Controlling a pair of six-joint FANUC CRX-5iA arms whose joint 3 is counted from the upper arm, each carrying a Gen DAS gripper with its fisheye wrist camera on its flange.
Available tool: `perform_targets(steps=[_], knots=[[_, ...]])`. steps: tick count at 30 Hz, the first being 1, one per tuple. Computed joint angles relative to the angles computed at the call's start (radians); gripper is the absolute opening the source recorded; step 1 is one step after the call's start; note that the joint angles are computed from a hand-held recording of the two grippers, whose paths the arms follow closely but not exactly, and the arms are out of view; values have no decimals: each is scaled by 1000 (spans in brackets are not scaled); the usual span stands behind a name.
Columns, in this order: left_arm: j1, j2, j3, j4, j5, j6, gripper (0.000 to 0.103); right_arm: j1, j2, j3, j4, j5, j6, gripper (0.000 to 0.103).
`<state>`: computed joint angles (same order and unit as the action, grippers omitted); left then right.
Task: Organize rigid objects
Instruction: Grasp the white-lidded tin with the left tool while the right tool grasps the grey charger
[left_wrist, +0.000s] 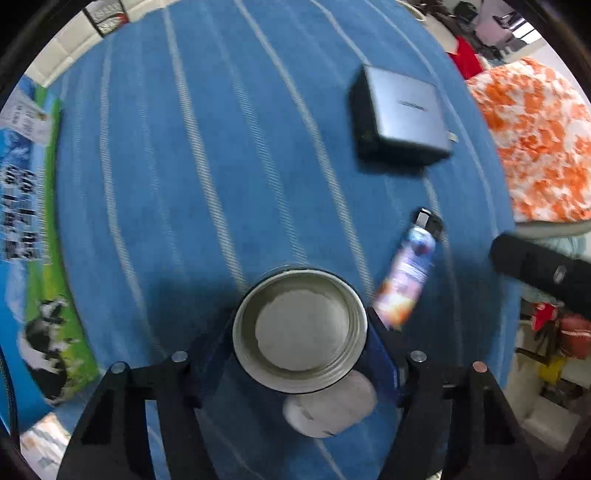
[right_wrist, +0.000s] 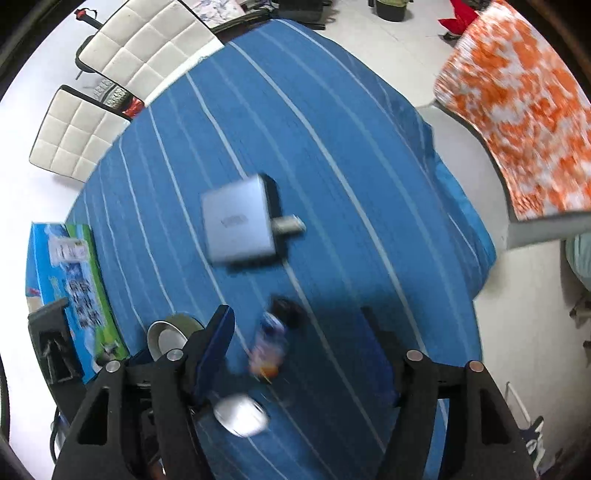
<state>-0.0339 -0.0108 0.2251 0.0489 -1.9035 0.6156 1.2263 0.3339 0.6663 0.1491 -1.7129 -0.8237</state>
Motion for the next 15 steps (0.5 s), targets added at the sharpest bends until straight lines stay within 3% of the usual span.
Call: perform_targets(steps=[5, 9, 11, 15], knots=[[-5, 71, 89, 21, 41, 123, 65, -92, 15, 8, -23, -3, 98, 76], [-42, 136, 165, 15, 65, 202, 65, -185, 14, -28, -156, 60, 180, 78], [-58, 158, 189, 9, 72, 224, 65, -214, 37, -2, -222, 40, 213, 79], [-74, 172, 206, 0, 80, 230, 65, -233, 157, 183, -255, -134, 272, 73]])
